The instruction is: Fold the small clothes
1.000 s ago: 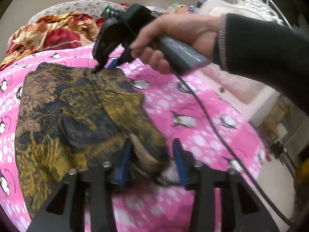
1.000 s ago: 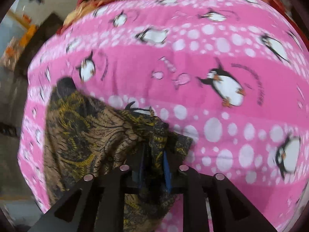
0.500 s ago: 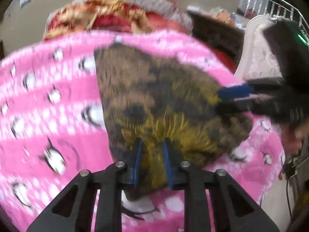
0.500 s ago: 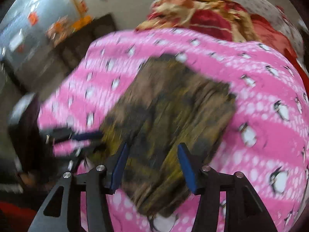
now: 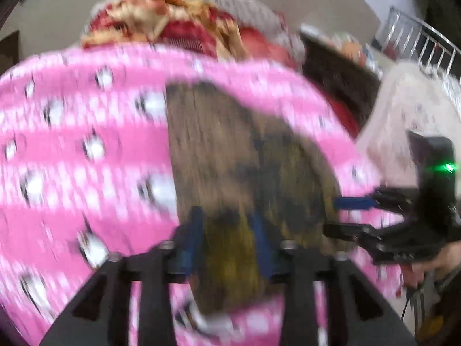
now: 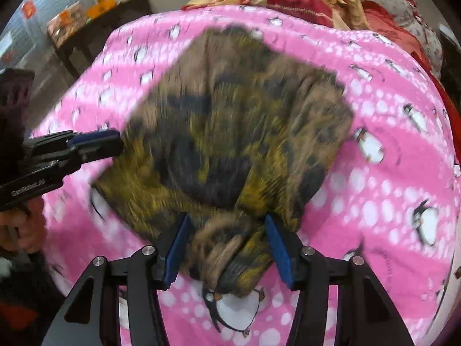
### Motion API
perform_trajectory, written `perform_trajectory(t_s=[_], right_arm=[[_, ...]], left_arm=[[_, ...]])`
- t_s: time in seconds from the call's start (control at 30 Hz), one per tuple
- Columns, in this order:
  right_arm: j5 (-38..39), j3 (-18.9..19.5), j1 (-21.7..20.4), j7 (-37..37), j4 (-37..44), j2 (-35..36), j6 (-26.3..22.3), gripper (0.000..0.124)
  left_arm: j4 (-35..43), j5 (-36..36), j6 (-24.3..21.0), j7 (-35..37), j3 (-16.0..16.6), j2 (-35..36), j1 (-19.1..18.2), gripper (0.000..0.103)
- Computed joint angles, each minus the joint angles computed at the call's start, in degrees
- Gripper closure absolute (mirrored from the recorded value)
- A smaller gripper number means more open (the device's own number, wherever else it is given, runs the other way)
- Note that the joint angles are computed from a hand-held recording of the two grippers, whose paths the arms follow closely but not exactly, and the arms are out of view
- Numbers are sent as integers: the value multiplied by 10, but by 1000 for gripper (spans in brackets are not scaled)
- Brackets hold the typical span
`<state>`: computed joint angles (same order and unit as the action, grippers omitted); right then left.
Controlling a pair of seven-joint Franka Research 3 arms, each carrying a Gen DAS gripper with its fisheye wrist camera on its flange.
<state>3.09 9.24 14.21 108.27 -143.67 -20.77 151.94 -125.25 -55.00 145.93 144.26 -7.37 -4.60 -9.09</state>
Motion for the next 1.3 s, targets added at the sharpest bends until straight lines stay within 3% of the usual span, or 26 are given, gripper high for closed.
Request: perform_trajectory(t_s=[0.07,0.1,0.17,0.27,0.33,0.37,0.47,0.53,0.6,0.63,0.7,0.8,0.93,1.07,1.3], right_arm=[[-70,37,-55,81,25,0,8,59],[-117,64,-91,149,45,8,-7,47],[-196,99,-142,280,106,51,-57,42],[-273,116,-155,389,197,139,-136,43],[-292,111,-144,440,236,181,-171,44],[-294,104,-138,455,240,192,-166,44],[-337,83,-118,482,249,224,-155,44],[-351,65,-109,479,230,235,-120,34],[-375,39,-107,522,169,212,-27,30],[-350,26,-107,523,144,205,20,30],[-320,6,-98,512,121,199,66,29],[-357,-13,-77,538,125,202,61,29],[-387,-41,-51,567,127,204,64,29],[-384,-59,-35,566,114,196,76,28],[-370,-63,-28,561,116,197,68,28]], left_arm=[[64,40,26,-41,-11,50,-3,59],[110,104,35,-98,-20,90,-6,59],[195,195,35,-195,-30,165,-13,59],[308,349,25,-354,-4,263,-53,59],[336,383,26,-387,-5,291,-57,58],[352,402,27,-408,-3,308,-61,55],[342,440,63,-427,-11,318,-60,49],[320,461,92,-438,-20,310,-55,46],[304,485,115,-452,-26,307,-53,45],[297,499,131,-460,-28,307,-52,45],[283,540,166,-494,-17,308,-63,45],[272,606,198,-551,10,310,-87,45],[274,657,208,-601,18,315,-93,44],[278,663,206,-603,-26,320,-52,45],[278,674,199,-604,-62,321,-20,45]])
